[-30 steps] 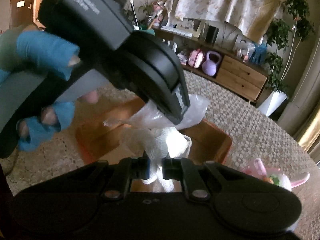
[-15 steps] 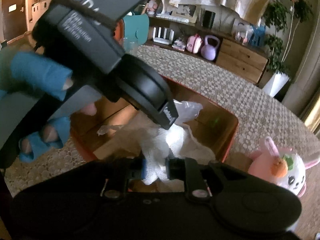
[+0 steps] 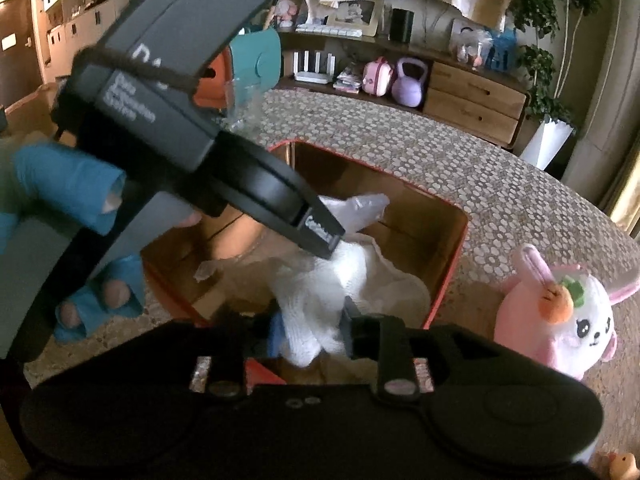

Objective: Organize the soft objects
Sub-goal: 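Lower the bag into the tin box and open the left tool while the right tool releases the cloth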

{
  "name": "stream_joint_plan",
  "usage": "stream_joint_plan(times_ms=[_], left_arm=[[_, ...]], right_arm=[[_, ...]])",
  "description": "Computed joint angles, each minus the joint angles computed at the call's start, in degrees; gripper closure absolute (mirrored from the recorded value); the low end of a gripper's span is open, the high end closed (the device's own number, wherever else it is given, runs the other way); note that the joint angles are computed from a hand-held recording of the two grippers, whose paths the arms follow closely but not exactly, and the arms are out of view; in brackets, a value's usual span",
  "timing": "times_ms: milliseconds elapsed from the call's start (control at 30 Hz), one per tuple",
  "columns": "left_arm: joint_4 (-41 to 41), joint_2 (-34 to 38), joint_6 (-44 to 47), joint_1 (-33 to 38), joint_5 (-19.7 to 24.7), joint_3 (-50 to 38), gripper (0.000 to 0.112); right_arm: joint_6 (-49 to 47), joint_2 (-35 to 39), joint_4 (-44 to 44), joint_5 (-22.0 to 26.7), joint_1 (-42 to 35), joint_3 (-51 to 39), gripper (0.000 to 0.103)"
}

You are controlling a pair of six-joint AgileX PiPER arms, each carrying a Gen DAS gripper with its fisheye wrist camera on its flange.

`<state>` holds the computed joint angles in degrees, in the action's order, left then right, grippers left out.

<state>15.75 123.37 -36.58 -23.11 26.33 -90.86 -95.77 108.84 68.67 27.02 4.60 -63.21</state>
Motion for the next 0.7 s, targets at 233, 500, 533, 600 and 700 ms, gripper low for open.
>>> stream_joint_plan(times_ms=[233,500,533,600,700], left_arm=[[8.2,-3.6,-6.9,-2.1,0.0,2.9,0.044],[20.2,-10.5,-18.3,-5.0,0.0,9.5,0.044],[21.7,-11.2,-19.6,-5.5,0.4,10.2,0.044],[24.1,-13.1,-21.7,-6.1,0.2,11.8,0.044],[26.7,-15.9,-25.0,-7.5,-0.5,14.3,0.041]], right_arm=[[-3.8,-3.9,3.6,0.6,-1.2,3.7,0.052],[-7.0,-9.3,6.9,4.3,-4.6,7.5,0.039],[-6.9,-10.2,6.9,4.9,-5.3,8.0,0.038],[-6.9,-12.0,7.0,6.7,-7.1,8.9,0.035],[-5.7,-14.7,6.3,10.1,-10.5,9.9,0.034]])
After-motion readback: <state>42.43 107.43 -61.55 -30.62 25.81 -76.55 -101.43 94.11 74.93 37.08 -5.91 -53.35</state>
